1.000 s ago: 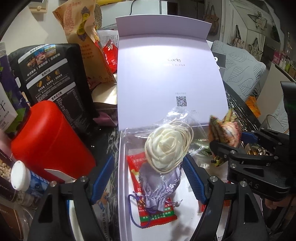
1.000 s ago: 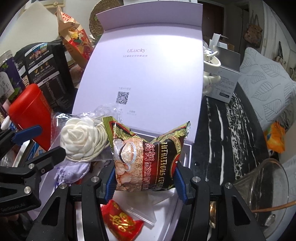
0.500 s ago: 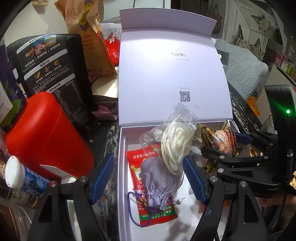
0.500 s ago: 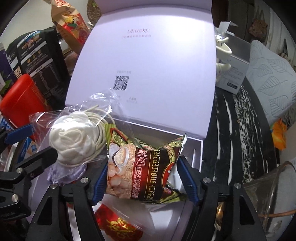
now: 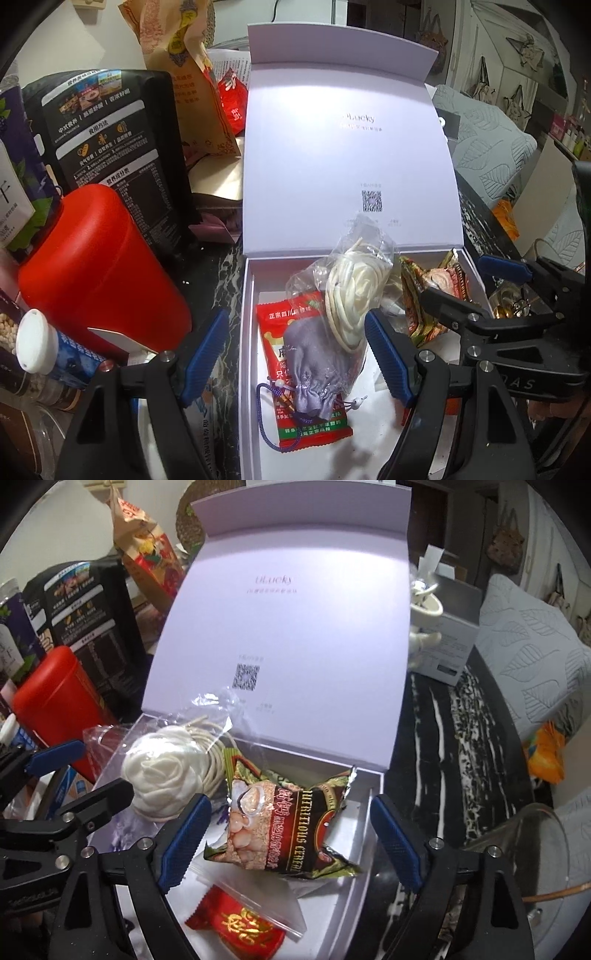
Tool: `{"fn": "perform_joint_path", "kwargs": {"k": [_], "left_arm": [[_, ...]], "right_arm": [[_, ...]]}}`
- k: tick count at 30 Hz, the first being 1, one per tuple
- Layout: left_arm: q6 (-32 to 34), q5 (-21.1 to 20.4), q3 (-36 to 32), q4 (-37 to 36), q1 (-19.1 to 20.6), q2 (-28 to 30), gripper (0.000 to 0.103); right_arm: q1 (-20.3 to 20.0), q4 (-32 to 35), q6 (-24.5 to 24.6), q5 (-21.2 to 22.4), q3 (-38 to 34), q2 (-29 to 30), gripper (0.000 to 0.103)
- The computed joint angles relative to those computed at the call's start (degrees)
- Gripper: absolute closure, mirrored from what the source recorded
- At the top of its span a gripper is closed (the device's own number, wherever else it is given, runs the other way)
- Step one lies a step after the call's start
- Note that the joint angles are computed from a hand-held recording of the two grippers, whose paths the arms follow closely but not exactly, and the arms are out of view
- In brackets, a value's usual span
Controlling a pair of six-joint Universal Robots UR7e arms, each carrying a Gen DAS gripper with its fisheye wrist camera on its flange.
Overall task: Organize soft objects
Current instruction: 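Withdraw both tools up and away from the gift box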
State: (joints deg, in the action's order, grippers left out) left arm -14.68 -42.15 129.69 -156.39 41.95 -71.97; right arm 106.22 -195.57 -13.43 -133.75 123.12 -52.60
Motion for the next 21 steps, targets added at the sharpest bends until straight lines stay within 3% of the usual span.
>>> {"fn": "perform_joint_path", "kwargs": {"k": [5,14,21], "left_arm": [[-0.82,1.16,0.23,0.5,-1.1,-1.19,0.027],[-2.15,3.57,1.83,1.13,-4.94,-5.29,0.027],[-2.64,5.21,3.68,1.69,-9.4,-9.94,0.027]], "right_arm": [[0.75,-0.59,1.08,0.21,0.56,-0.67,0.017],[4.46,-5.47,-2.04,-1.72,1.52,-1.17,0.017],[8.34,-8.11,-1.94,-4.31,2.49,-2.84,0.017]]}}
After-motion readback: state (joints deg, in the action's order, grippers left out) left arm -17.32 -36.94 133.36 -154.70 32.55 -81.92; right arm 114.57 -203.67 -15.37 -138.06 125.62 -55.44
